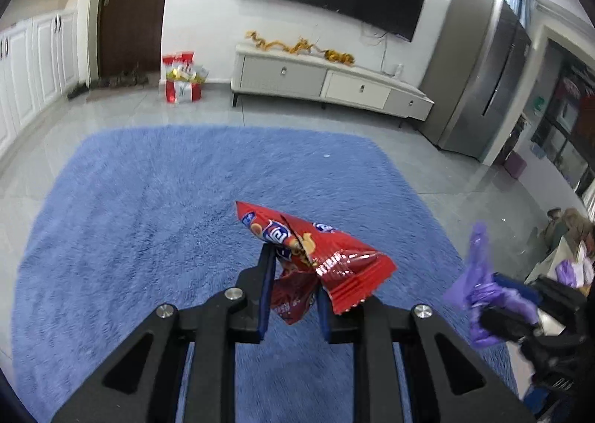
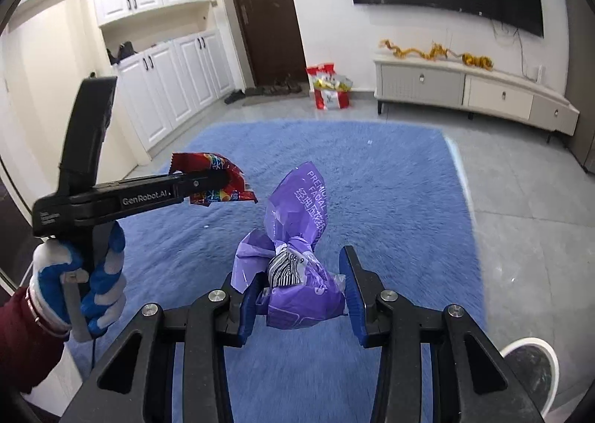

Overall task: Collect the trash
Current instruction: 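Lift the purple wrapper and red snack bag and carry both over the bin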

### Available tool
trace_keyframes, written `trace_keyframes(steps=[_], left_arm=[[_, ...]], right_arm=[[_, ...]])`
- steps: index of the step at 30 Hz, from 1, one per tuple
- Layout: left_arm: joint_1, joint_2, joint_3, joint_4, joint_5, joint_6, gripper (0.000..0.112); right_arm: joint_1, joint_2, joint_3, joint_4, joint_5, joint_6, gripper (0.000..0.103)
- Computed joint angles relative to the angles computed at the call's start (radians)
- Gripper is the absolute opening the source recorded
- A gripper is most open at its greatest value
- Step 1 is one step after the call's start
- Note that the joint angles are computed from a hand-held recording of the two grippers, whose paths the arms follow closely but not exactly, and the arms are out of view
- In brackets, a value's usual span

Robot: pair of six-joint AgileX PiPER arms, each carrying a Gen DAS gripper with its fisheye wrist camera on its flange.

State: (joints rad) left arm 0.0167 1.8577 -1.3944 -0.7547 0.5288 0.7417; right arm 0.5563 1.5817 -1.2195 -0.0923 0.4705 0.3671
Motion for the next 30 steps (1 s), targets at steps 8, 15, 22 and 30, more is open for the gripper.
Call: trace_keyframes(steps=[8, 15, 22, 30], left_arm=[[-0.116, -0.239, 0.204, 0.104, -0.146, -0.05, 0.019], [-0.29, -0.353, 0.26, 0.396, -0.205, -0.305, 0.019], [-0.501, -0.305, 0.156, 0.745, -0.147, -0.642, 0.019], [-0.729, 0.039, -0.302, 0.746, 0.171, -0.655, 0.019]], right_arm=[[0.034, -0.297, 0.177, -0.198, 0.061, 0.206, 0.04], [-0.035, -0.514, 0.317, -0.243, 0.128, 0.255, 0.04], [-0.336, -0.714, 0.462, 0.022, 0.15, -0.05, 0.04], [-1.013, -0.749, 0.613, 0.655, 0.241, -0.85, 0.04]])
